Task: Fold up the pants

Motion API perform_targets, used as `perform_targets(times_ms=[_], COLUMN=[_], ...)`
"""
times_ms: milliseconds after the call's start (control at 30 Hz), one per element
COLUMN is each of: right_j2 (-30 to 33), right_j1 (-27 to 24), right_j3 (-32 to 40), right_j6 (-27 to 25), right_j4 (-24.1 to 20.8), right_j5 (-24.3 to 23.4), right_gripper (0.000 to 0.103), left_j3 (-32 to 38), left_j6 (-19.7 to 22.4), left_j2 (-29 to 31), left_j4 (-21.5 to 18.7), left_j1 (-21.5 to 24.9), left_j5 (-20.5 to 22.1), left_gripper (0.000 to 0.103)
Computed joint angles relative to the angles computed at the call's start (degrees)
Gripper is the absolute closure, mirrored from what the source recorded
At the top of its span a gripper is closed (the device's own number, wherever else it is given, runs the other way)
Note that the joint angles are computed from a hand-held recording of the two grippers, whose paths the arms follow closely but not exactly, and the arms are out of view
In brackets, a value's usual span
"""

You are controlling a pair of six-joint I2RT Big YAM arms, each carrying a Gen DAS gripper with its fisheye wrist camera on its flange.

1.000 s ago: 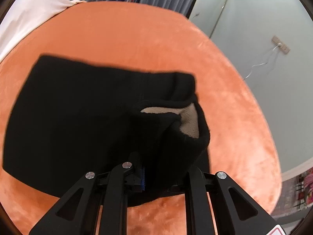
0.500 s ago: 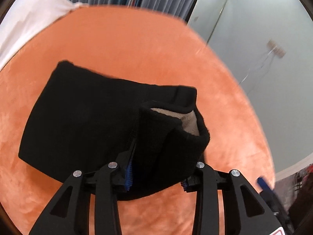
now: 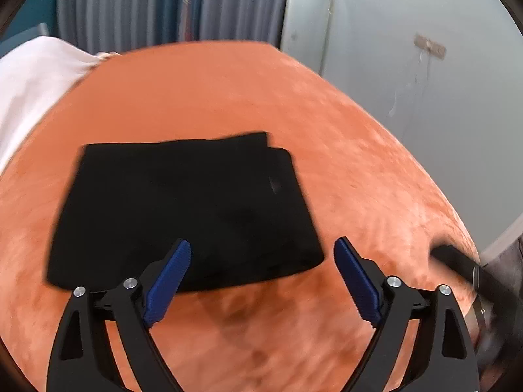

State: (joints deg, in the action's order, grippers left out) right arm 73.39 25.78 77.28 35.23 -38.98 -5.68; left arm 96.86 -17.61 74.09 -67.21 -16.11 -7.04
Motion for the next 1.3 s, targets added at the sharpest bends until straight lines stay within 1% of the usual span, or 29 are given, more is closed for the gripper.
perform_targets(times_ms=[33, 133, 167, 267, 367, 400, 433, 467, 500, 600, 633, 667, 700, 733, 767, 800, 833, 867, 933, 967, 1000, 1033, 1100, 1133, 1167, 1200, 1233, 1267, 1300], right_j2=[0.93, 6.02, 9.48, 17.23, 23.82, 25.20, 26.34, 27.32, 26.56, 19.23, 18.87, 20.86, 23.98, 25.27, 24.52, 22.25, 19.06, 17.28, 14.37, 12.75, 11.25, 10.66, 11.43, 13.01, 14.13, 16.01, 17.54, 20.22, 20.96], right_j1=[-0.28, 0.41, 1.15, 2.92, 5.07, 5.75, 6.52, 7.41, 7.49, 5.94, 5.60, 5.47, 4.60, 3.12, 1.90, 0.92, 0.10, -0.14, -0.25, -0.41, -0.28, -0.07, 1.49, 2.76, 3.61, 5.04, 5.63, 6.70, 7.68], right_j3=[1.37, 7.30, 10.93, 18.69, 24.79, 25.65, 26.77, 28.38, 28.03, 21.09, 20.90, 22.14, 23.82, 23.18, 21.03, 17.31, 12.42, 9.85, 6.77, 4.92, 3.55, 3.39, 6.13, 8.91, 10.71, 13.08, 14.86, 18.49, 19.73], right_j6=[-0.53, -3.32, -4.75, -6.51, -7.30, -8.00, -9.11, -11.03, -11.24, -8.55, -9.10, -10.54, -10.94, -8.47, -4.98, -1.95, 1.02, 2.54, 4.96, 5.90, 6.37, 6.03, 2.17, -1.14, -3.06, -5.91, -7.78, -9.88, -11.53], right_j4=[-0.15, -2.06, -4.06, -9.08, -13.48, -13.62, -14.56, -16.68, -15.92, -7.87, -8.54, -12.09, -16.98, -18.98, -18.11, -14.35, -8.96, -6.45, -4.26, -1.49, 1.09, 1.97, 0.89, -1.60, -3.32, -5.49, -6.92, -10.12, -11.64], right_j5=[-0.54, -3.53, -4.77, -5.56, -4.55, -4.47, -2.82, -0.08, -0.01, -0.40, 2.09, 8.11, 8.60, 3.31, -1.59, -4.78, -7.10, -7.05, -5.80, -7.02, -7.97, -8.52, -9.30, -8.94, -7.87, -5.52, -4.60, -3.38, -0.83], right_gripper=[0.011, 0.010, 0.010, 0.010, 0.010, 0.013, 0.040, 0.061, 0.067, 0.087, 0.098, 0.094, 0.094, 0.094, 0.093, 0.092, 0.083, 0.061, 0.037, 0.034, 0.034, 0.034, 0.029, 0.019, 0.016, 0.016, 0.029, 0.058, 0.064], left_j3=[-2.66, -5.44, -7.10, -9.34, -10.56, -10.40, -9.66, -9.35, -9.30, -7.89, -7.86, -7.78, -6.84, -6.13, -5.33, -5.66, -5.19, -4.82, -4.56, -4.89, -5.59, -5.87, -6.85, -6.96, -7.02, -6.90, -6.74, -6.40, -6.22], left_j6=[0.55, 0.36, 0.49, 1.00, 1.90, 2.41, 2.62, 3.02, 3.92, 5.66, 6.36, 7.18, 7.22, 7.06, 6.92, 6.25, 5.44, 4.43, 2.02, 1.08, 0.14, -0.36, -0.85, -0.66, 0.20, 1.01, 1.58, 2.38, 3.11], left_j2=[-3.04, -6.34, -8.44, -11.61, -12.06, -11.73, -10.86, -10.34, -10.67, -8.39, -7.47, -6.15, -4.37, -2.64, -1.83, -1.34, -0.57, -0.09, 0.39, 0.40, 0.10, -0.06, -0.96, -1.16, -1.02, -0.97, -0.85, -0.64, -0.59], left_j4=[1.05, 1.14, 0.89, -0.53, -1.52, -1.80, -1.94, -1.65, -1.74, -0.84, -0.13, 0.35, -0.13, -0.45, -1.04, -0.55, -0.72, -1.03, -0.59, -0.34, -0.01, 0.19, 0.70, 0.69, 0.92, 0.70, 0.28, -0.28, -0.51], left_j1=[1.60, 5.07, 8.27, 15.64, 21.68, 22.92, 23.47, 24.16, 25.23, 26.43, 27.11, 27.95, 28.15, 28.44, 28.63, 28.72, 29.31, 29.87, 31.22, 31.49, 31.87, 31.97, 31.13, 30.56, 29.88, 29.18, 28.69, 27.93, 27.42], left_j5=[-1.06, -4.49, -4.34, -3.31, -3.26, -2.58, -2.50, -2.88, -2.81, -1.92, -0.86, 1.16, 2.82, 5.03, 6.55, 8.52, 11.24, 13.69, 18.22, 18.68, 18.76, 18.27, 15.42, 13.57, 11.60, 9.99, 8.76, 7.05, 5.95], left_gripper=[0.013, 0.011, 0.011, 0.011, 0.011, 0.011, 0.011, 0.011, 0.011, 0.011, 0.011, 0.011, 0.011, 0.011, 0.011, 0.011, 0.011, 0.011, 0.011, 0.011, 0.011, 0.011, 0.011, 0.011, 0.011, 0.011, 0.011, 0.011, 0.011])
